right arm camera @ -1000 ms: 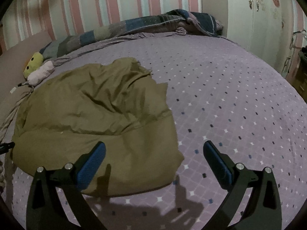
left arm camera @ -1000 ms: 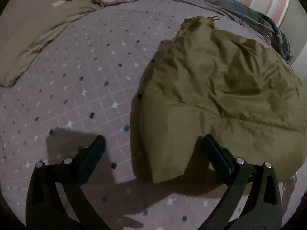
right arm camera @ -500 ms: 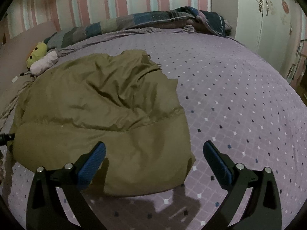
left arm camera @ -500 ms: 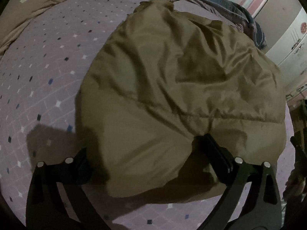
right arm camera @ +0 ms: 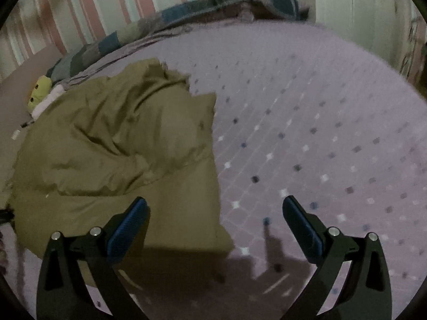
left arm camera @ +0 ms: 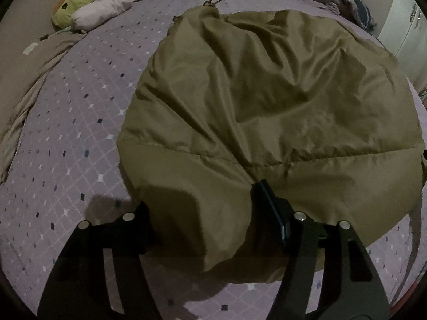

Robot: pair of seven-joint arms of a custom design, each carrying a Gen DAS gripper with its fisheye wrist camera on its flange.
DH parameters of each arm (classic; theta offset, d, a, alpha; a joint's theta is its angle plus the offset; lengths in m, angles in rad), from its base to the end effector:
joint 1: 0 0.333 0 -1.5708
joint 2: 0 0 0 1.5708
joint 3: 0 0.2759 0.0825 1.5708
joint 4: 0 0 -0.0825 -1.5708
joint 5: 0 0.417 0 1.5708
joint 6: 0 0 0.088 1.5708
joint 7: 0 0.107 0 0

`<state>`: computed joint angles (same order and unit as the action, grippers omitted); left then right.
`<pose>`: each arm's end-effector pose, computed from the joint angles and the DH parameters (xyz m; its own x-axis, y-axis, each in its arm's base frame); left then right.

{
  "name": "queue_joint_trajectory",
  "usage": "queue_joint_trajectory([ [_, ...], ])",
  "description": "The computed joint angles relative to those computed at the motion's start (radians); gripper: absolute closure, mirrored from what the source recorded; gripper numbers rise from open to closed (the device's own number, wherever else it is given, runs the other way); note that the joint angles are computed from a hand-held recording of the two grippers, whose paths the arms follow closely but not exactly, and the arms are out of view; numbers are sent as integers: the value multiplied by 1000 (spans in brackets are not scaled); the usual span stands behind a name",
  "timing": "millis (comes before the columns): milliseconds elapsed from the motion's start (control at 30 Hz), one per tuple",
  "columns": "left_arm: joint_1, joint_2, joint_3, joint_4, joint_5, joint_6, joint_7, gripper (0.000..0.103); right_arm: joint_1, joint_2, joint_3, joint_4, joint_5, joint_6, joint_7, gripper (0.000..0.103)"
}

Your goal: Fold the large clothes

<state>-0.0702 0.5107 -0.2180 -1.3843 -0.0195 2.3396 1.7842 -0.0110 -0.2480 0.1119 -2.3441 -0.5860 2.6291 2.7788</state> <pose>0.7299 -0.1850 0.4271 -0.4317 -0.9015 0.0291 -0.8103 0.3734 -0.4516 0.5385 0.0688 0.4308 -0.5628 -0.8098 -0.1662 -0.5950 0.5363 -0.5986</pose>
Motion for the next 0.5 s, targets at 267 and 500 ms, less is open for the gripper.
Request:
queue_joint_trajectory([
  [267, -5, 10, -5, 5, -1, 7, -8, 33, 84, 61, -76, -81, 459, 273, -299, 2],
  [500, 34, -2, -15, -34, -48, 49, 42, 24, 62, 78, -3, -39, 446, 246, -322, 2],
])
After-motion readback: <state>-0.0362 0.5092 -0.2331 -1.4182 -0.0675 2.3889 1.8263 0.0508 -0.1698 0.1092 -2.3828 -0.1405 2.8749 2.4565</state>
